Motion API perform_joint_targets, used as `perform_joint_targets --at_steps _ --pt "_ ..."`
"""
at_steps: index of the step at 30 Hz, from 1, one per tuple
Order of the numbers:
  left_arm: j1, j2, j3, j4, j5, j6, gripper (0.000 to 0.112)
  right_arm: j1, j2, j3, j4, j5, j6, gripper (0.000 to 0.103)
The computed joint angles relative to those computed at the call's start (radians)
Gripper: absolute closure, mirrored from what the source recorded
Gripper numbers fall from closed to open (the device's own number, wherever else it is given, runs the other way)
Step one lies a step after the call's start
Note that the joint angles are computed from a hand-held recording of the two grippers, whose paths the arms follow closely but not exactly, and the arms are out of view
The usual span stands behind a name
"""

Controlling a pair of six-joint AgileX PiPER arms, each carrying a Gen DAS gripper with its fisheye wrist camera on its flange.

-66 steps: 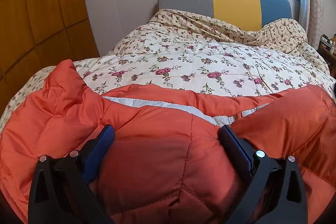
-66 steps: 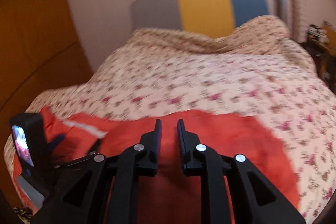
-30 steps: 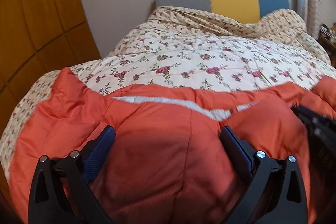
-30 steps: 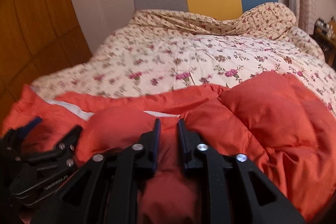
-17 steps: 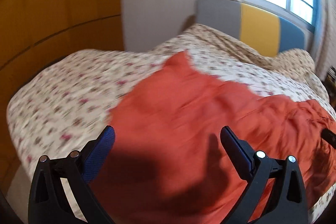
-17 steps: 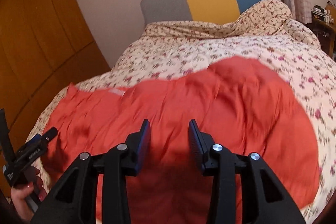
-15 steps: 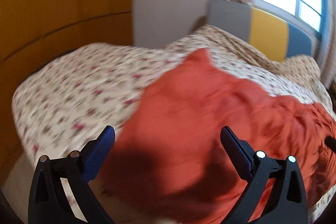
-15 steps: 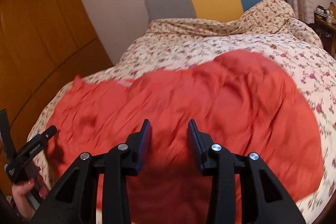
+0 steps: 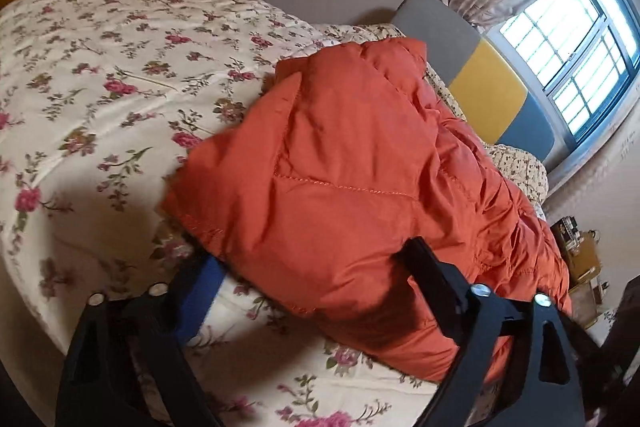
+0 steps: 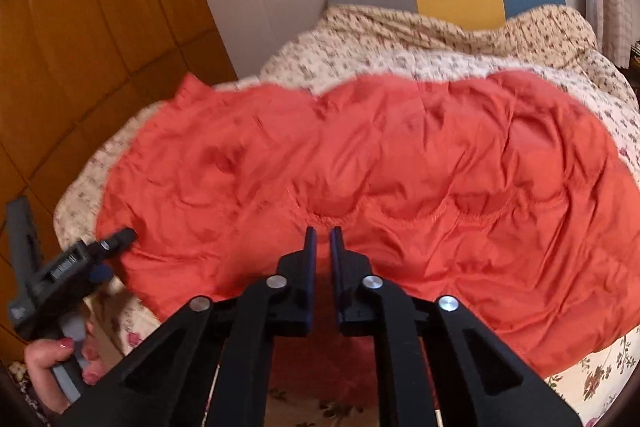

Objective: Fold large clothes

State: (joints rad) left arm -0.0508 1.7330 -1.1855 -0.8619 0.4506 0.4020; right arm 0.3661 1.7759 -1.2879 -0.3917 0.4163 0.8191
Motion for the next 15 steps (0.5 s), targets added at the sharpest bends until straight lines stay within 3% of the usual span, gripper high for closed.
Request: perform_joint_targets --at_steps 6,9,15 --pt "-0.019 0.041 -0.021 -0.119 -0.027 0.102 0.030 -0.011 0.088 -0.041 0.009 0.025 -0.029 0.100" --pt "-0.014 0.068 -0.018 -0.268 -0.048 0.226 0.036 -0.029 0.121 -0.048 0.048 0.001 -0.071 0.100" --pt "0.000 0.065 0.018 -0.514 -0.054 0.368 0.068 -0.027 0.141 -0.031 -0.044 -0.036 -0.008 0.100"
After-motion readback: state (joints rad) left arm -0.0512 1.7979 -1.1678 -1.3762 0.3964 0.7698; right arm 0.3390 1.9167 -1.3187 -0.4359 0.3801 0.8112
